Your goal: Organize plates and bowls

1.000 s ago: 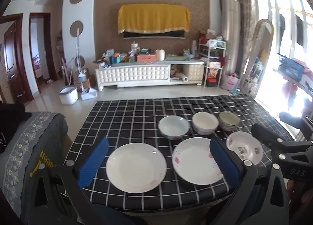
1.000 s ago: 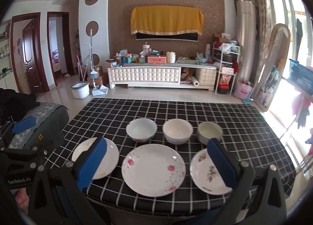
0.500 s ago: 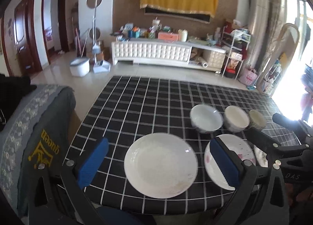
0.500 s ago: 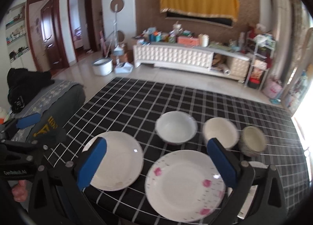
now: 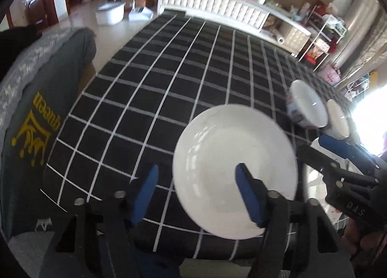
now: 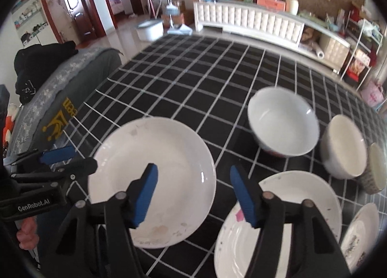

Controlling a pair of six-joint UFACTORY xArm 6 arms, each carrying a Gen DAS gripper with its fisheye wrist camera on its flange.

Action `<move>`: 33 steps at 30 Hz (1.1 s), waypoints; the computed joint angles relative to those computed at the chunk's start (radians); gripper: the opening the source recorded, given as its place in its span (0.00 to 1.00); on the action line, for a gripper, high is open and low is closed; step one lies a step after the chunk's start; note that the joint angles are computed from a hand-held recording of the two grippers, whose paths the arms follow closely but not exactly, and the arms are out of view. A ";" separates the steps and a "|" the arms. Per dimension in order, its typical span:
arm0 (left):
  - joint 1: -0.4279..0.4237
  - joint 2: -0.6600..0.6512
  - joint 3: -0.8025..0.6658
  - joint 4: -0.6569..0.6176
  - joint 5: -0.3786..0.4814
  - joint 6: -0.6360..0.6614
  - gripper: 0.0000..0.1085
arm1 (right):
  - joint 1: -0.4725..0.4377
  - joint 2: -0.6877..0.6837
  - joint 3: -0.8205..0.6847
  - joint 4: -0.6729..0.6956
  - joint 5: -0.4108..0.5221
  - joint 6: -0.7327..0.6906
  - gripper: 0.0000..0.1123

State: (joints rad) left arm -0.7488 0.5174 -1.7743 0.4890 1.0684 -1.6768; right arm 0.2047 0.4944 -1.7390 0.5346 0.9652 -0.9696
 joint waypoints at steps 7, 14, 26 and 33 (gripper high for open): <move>0.030 -0.017 0.097 -0.097 -0.087 0.011 0.25 | 0.016 0.088 -0.076 -0.085 0.011 0.041 0.46; 0.036 -0.020 0.142 -0.148 -0.142 0.027 0.16 | 0.017 0.147 -0.134 -0.127 0.045 0.088 0.25; 0.037 -0.030 0.154 -0.167 -0.160 0.026 0.14 | 0.012 0.154 -0.143 -0.129 0.049 0.162 0.18; 0.045 -0.026 0.130 -0.146 -0.138 0.024 0.14 | 0.018 0.165 -0.170 -0.127 0.056 0.171 0.18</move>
